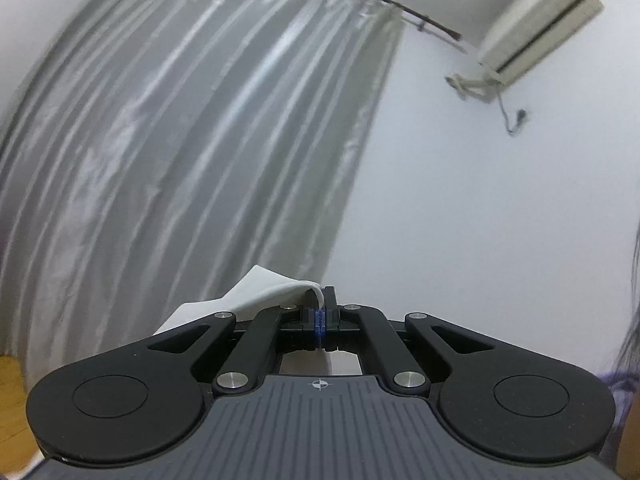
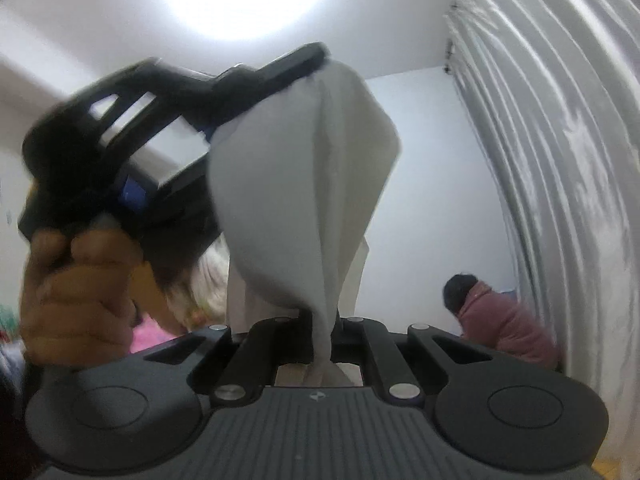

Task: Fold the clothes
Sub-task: 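Lift the white sweatshirt up out of the pile with both grippers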

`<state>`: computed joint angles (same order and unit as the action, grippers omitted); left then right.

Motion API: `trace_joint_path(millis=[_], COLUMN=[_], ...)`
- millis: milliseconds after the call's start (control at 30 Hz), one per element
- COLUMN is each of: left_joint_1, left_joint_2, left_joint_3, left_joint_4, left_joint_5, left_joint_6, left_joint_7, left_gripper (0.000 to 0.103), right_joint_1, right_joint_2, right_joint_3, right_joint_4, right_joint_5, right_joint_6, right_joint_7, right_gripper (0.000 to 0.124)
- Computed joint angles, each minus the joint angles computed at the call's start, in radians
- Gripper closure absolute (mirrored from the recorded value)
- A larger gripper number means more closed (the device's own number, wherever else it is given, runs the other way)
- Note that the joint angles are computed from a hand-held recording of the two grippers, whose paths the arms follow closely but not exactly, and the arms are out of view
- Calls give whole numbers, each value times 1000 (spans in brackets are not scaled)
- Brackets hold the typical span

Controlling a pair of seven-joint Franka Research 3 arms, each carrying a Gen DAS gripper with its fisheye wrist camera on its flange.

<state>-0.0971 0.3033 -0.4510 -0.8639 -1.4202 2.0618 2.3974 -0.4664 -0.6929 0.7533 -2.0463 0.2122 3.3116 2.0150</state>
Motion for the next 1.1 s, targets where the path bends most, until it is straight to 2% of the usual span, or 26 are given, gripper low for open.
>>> trace_joint_path(millis=[67, 167, 267, 367, 400, 500, 633, 767, 800, 833, 900, 967, 1000, 1067, 1100], left_joint_1=[-8, 8, 2, -8, -15, -20, -2, 14, 11, 14, 19, 41, 54, 79, 95], left_joint_2=[-13, -66, -119, -141, -149, -154, -142, -148, -150, -148, -148, -156, -169, -191, -199], left_joint_3=[-2, 10, 54, 105, 121, 164, 202, 256, 287, 311, 367, 388, 393, 390, 384], left_joint_4=[10, -48, -116, -159, -178, -229, -308, -453, -504, -540, -604, -647, -690, -752, -775], left_joint_5=[-3, -54, -90, -67, -31, 101, 298, 599, 725, 821, 1014, 1100, 1133, 1196, 1206], left_joint_6=[25, 77, 183, 305, 369, 490, 583, 691, 718, 719, 656, 557, 525, 470, 445], left_joint_7=[20, 49, 43, -37, -79, -211, -394, -660, -776, -863, -1076, -1218, -1265, -1317, -1319], left_gripper=[103, 103, 103, 103, 103, 103, 103, 103, 103, 103, 103, 103, 103, 100, 92], right_joint_1=[-15, 43, 77, 83, 72, 21, -42, -73, -80, -98, -126, -129, -118, -50, -16], right_joint_2=[-14, 11, 48, 101, 112, 163, 256, 355, 378, 402, 445, 506, 528, 514, 505], right_joint_3=[-13, -58, -82, -78, -70, -27, 54, 127, 145, 168, 205, 223, 220, 176, 155], right_joint_4=[30, 69, 100, 127, 132, 173, 229, 252, 253, 257, 260, 265, 261, 214, 190], right_joint_5=[-7, -23, -62, -92, -101, -156, -256, -323, -345, -373, -427, -472, -482, -436, -413], right_joint_6=[-34, -78, -118, -125, -127, -159, -230, -314, -335, -359, -404, -443, -465, -495, -510], right_joint_7=[-2, 0, -5, 18, 32, 59, 84, 148, 162, 181, 224, 254, 264, 252, 248], right_gripper=[118, 118, 118, 116, 114, 107, 103, 102, 99, 98, 98, 97, 95, 92, 88])
